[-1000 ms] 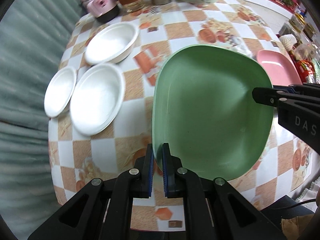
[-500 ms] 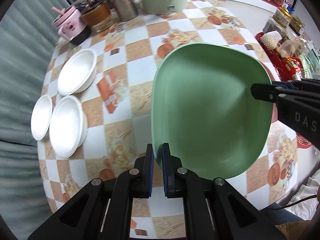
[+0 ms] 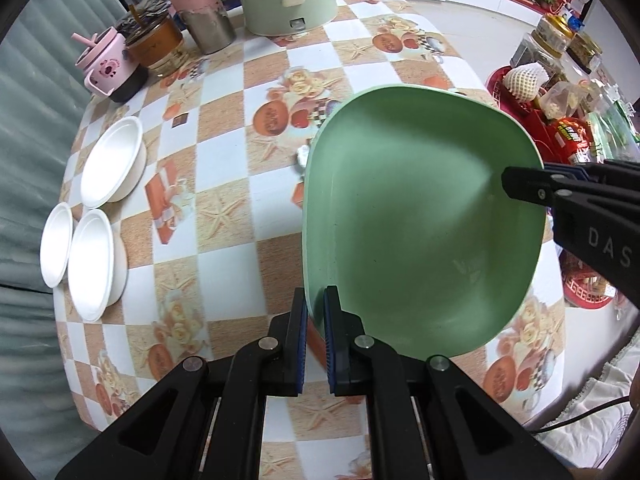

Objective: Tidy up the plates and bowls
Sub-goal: 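Carry the green plate over the pink plate and lower it on top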

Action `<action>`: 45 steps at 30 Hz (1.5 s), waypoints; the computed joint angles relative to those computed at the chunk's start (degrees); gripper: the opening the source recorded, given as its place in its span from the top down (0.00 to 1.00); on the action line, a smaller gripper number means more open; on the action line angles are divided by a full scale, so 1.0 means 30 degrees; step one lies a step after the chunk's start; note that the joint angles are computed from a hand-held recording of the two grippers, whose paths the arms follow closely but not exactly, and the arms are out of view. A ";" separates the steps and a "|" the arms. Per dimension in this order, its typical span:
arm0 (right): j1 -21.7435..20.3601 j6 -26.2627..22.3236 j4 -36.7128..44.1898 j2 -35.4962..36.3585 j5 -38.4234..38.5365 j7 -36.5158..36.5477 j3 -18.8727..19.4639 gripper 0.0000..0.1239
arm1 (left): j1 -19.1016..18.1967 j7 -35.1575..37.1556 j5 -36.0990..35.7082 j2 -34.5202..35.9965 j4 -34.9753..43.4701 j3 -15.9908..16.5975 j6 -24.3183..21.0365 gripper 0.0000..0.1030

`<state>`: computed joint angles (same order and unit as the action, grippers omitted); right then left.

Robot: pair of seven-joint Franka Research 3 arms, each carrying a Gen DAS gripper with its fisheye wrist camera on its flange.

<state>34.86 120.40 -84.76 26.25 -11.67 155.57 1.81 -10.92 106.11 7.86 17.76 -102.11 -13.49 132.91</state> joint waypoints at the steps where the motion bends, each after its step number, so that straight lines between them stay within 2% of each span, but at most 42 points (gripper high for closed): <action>1: -0.0001 -0.0040 -0.0101 -0.0069 -0.0058 -0.0048 -0.0022 0.91 | -0.0064 -0.0175 0.0003 0.0069 0.0081 -0.0004 -0.0090 0.92; 15: -0.0870 0.1020 -0.1943 -0.0788 0.0652 -0.1599 0.0150 0.91 | -0.0764 -0.2348 0.0632 0.0903 0.0681 -0.0044 -0.0370 0.92; 23: -0.1338 0.1068 -0.2620 -0.1158 0.1103 -0.2457 0.0206 0.91 | -0.1077 -0.2919 0.0727 0.1128 0.0814 -0.0202 -0.0441 0.92; 35: -0.2280 0.0577 -0.1619 -0.0149 0.2326 -0.5571 0.0252 0.90 | -0.1500 -0.4116 0.1217 0.1904 0.1461 -0.0096 -0.0354 0.91; 45: -0.2320 0.0240 -0.0806 0.0804 0.3020 -0.6751 0.0036 0.90 | -0.1620 -0.5020 0.1750 0.2401 0.1626 -0.0004 0.0022 0.91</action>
